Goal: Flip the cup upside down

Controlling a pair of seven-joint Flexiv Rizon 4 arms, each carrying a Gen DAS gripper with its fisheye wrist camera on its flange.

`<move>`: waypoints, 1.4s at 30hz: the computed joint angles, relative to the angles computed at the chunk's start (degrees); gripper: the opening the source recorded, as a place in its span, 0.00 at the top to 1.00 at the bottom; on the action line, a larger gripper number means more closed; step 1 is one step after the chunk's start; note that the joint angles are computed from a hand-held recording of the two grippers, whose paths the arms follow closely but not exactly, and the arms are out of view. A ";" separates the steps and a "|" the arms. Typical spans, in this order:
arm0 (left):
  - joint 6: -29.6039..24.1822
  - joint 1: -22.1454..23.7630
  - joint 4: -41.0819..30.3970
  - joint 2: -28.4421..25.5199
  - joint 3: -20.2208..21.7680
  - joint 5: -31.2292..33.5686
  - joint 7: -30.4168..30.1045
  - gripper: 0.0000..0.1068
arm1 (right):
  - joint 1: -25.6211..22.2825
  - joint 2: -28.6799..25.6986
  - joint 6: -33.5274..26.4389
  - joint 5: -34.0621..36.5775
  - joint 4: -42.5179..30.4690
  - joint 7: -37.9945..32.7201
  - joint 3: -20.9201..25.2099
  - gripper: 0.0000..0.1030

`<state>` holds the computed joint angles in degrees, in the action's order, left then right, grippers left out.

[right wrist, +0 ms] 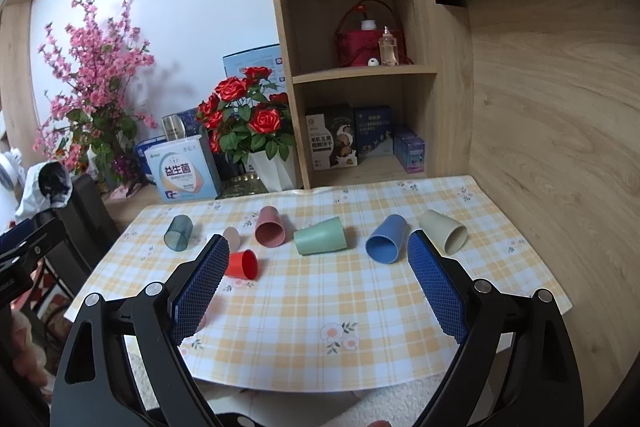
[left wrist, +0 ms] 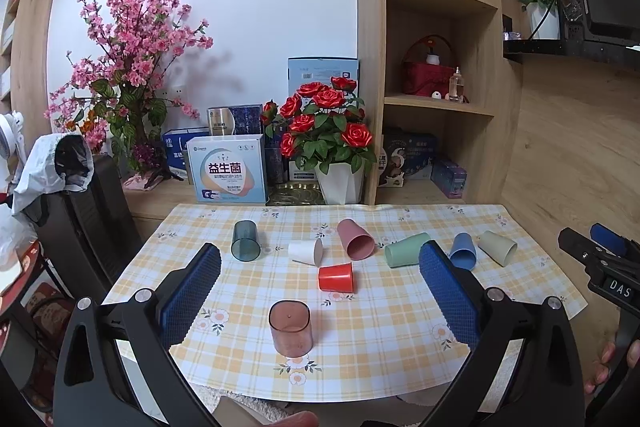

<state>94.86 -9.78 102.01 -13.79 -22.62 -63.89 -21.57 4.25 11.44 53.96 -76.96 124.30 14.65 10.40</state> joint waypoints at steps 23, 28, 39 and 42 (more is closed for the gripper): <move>3.09 -8.98 -4.55 -0.36 4.84 -20.90 18.41 0.09 | 0.51 0.56 -1.81 -4.16 -0.67 1.28 0.27 0.15; 2.27 -11.39 -5.01 -0.68 7.92 -20.83 17.92 0.09 | 0.55 0.53 -1.80 -4.09 -0.67 1.23 0.28 0.15; 3.66 -13.67 -6.86 -1.08 9.07 -26.52 23.05 0.09 | 0.73 0.52 -1.97 -3.87 -0.71 1.02 0.36 0.15; 2.77 -15.00 -6.92 -1.19 11.01 -26.14 22.45 0.09 | 0.76 0.49 -1.91 -3.79 -0.61 1.01 0.38 0.15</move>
